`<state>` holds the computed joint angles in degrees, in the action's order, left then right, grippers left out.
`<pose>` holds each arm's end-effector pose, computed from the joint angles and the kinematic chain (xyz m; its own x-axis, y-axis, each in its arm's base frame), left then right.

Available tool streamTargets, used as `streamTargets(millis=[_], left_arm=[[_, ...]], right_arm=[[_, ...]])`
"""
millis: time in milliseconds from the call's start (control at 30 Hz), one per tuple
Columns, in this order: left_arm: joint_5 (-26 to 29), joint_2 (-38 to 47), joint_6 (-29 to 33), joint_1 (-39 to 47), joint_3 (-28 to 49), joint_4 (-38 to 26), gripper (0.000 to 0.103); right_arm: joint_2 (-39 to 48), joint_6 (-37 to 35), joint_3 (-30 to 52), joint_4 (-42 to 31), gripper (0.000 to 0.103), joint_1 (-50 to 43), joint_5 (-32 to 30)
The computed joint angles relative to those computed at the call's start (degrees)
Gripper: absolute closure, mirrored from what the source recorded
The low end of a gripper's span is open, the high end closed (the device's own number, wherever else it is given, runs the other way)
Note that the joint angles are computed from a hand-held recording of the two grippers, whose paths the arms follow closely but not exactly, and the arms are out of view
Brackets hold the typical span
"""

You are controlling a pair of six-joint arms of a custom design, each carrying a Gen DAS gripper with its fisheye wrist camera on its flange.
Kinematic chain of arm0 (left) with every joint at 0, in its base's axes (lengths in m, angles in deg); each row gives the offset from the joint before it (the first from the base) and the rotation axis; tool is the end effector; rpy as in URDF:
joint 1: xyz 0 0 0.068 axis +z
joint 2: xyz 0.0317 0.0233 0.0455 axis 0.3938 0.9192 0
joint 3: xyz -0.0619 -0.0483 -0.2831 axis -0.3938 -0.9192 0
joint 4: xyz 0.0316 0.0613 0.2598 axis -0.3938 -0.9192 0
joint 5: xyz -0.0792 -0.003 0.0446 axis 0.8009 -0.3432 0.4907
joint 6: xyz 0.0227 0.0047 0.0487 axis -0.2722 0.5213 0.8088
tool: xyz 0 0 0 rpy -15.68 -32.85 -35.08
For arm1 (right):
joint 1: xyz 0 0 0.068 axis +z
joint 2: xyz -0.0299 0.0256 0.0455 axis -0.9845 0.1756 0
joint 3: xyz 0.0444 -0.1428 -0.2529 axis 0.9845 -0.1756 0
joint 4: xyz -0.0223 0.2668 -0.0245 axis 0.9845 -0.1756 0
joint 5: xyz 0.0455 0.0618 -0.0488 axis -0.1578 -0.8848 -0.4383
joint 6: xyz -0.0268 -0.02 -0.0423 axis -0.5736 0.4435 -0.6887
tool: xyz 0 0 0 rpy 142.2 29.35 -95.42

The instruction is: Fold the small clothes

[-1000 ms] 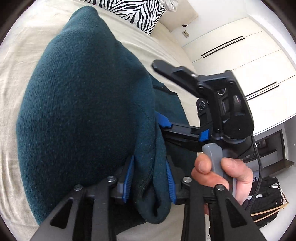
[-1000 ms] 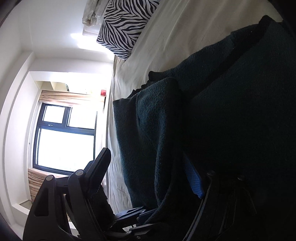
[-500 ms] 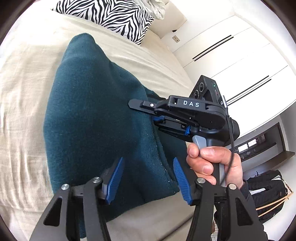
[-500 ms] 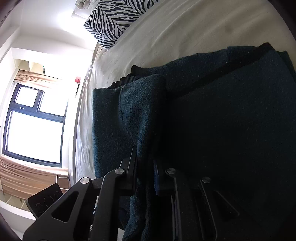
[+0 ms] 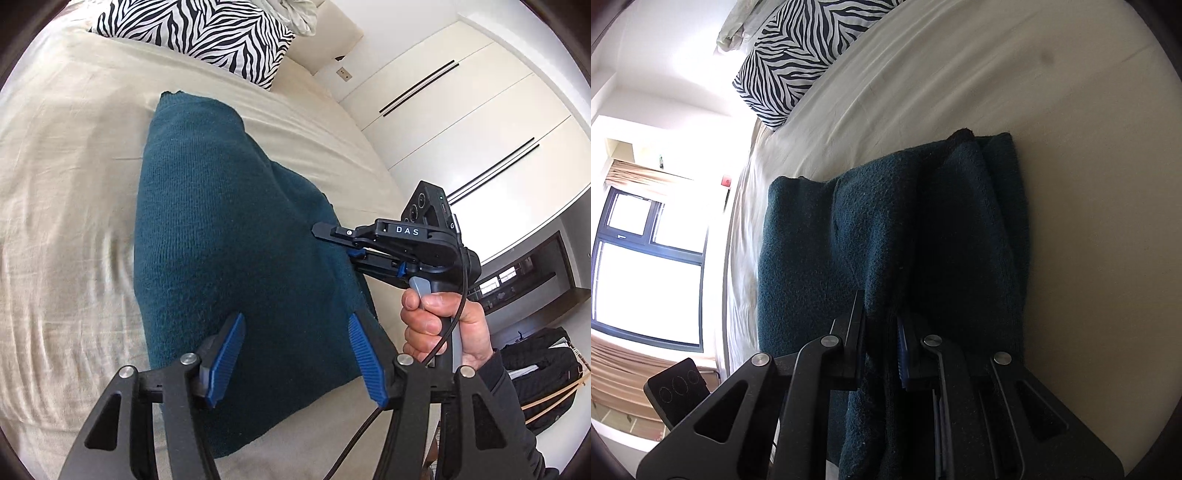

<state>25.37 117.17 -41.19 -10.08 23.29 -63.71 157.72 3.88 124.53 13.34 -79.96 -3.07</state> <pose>0.1078 -0.0734 0.1863 -0.7818 -0.4269 -0.4545 -0.0446 0.7653 -0.6421 0.2608 0.0240 0.1362 -0.9921 -0.0174 -0.1243 -0.0975 0.7306 0.6758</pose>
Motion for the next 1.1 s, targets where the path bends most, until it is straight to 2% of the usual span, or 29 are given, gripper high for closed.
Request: streamTargets(millis=[33,100,267,400,467,533,600,667,700,767,800,833,867,1000,1033,1067,1100], left_arm=[[-0.28,0.34,0.26,0.03,-0.04,0.46,0.042],[2.56,1.64,2.72,3.86,0.20,1.66,0.042],[2.36,7.17,6.07,5.91,2.95,4.57,0.042],[1.40,15.20,9.12,6.68,5.24,8.17,0.042],[2.15,21.27,10.75,7.81,5.81,10.75,0.042],[2.39,25.43,11.70,8.38,5.29,13.47,0.045],[2.12,26.18,12.17,8.37,5.33,14.11,0.046],[2.66,26.17,12.64,8.84,5.13,14.23,0.046],[3.25,26.66,13.08,9.34,5.06,14.61,0.046],[4.17,26.87,13.52,9.77,4.64,15.00,0.046],[4.58,26.37,13.68,10.00,4.24,15.02,0.046],[4.99,26.31,14.06,10.33,4.09,15.12,0.046],[5.23,26.47,14.39,10.57,4.10,15.23,0.046],[4.82,24.86,13.89,10.11,3.52,14.51,0.046],[4.56,24.51,13.83,9.91,3.55,14.07,0.046],[4.20,24.09,13.81,9.66,3.60,13.50,0.046],[3.89,23.47,13.95,9.33,3.53,12.80,0.046]], right_arm=[[-0.01,0.06,0.20,0.09,0.091,0.16,0.24],[0.06,-1.69,1.53,-1.85,0.091,-0.78,0.42],[0.12,-5.91,6.41,-8.37,0.091,-4.79,0.98],[5.31,-10.54,9.90,-12.95,0.091,-8.37,1.57],[8.13,-10.10,9.40,-11.45,0.089,-9.33,1.77],[9.75,-10.92,8.24,-10.67,0.087,-12.09,-2.03],[9.59,-10.06,7.10,-10.13,0.086,-14.20,-3.99],[5.83,-9.97,5.51,-9.86,0.086,-15.70,-2.26],[2.15,-9.85,4.00,-8.94,0.084,-15.88,0.08],[-4.91,-11.17,1.57,-10.24,0.070,-16.58,3.88],[-6.76,-13.84,0.98,-12.95,0.066,-17.74,3.12],[-9.25,-16.68,-0.03,-15.77,0.056,-18.89,2.67],[-13.09,-18.65,-1.74,-17.34,0.055,-19.54,3.49],[-24.36,-26.10,-8.44,-23.50,0.055,-23.37,4.18],[-26.76,-27.21,-10.37,-24.05,0.060,-23.88,4.95],[-28.91,-27.95,-12.14,-24.22,0.079,-24.30,5.96],[-30.63,-29.09,-13.97,-24.48,0.087,-25.69,7.18]])
